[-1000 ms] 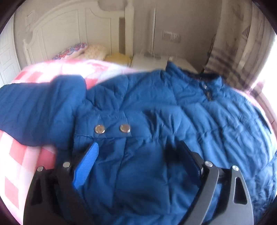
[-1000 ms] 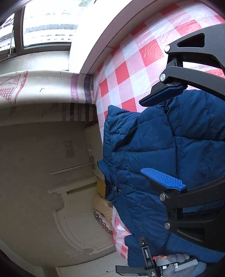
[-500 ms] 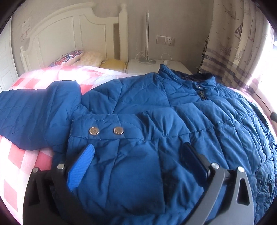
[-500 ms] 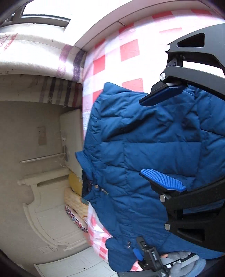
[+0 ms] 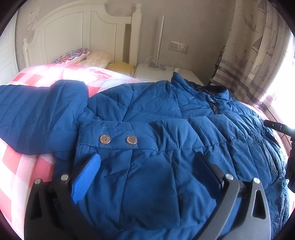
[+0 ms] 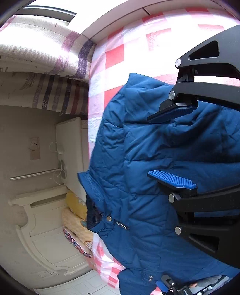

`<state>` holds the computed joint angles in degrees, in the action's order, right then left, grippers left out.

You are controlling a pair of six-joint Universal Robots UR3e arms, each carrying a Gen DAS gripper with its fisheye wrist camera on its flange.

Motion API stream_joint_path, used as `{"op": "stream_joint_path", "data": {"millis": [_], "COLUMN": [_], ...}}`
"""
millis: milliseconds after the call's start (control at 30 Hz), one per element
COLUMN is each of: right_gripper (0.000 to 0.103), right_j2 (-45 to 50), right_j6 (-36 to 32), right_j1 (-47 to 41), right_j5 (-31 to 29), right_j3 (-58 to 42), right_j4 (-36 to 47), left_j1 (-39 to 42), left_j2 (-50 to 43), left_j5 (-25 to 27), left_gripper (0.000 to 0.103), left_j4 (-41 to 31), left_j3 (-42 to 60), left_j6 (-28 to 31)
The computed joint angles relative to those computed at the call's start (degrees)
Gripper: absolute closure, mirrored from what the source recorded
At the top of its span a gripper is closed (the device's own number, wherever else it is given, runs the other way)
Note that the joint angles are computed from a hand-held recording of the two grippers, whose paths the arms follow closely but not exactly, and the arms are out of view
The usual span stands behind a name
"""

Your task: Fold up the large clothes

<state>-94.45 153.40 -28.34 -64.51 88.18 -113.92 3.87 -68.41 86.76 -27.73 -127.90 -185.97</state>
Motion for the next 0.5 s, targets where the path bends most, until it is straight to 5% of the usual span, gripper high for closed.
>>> {"op": "stream_joint_path", "data": {"millis": [100, 167, 300, 500], "right_gripper": [0.05, 0.05, 0.048, 0.037], "right_j2": [4.6, 11.8, 15.3, 16.6], "right_j6": [4.0, 5.3, 7.4, 9.6], "right_j1": [3.2, 6.7, 6.1, 3.5], "right_j5": [-4.5, -11.4, -10.9, -10.5], "right_j3": [-1.6, -7.5, -14.6, -14.4], "right_j4": [-7.7, -5.1, 2.5, 2.4], "left_j1": [2.6, 4.1, 4.0, 4.0], "left_j2": [2.2, 3.2, 2.9, 2.3], "left_j5": [-2.8, -4.5, -4.4, -4.8], "left_gripper": [0.002, 0.002, 0.002, 0.002], "left_j4": [-0.2, -0.7, -0.7, -1.0], "left_j3": [-1.3, -1.9, -1.8, -1.5], "left_j6": [-0.2, -0.1, 0.3, 0.5]}}
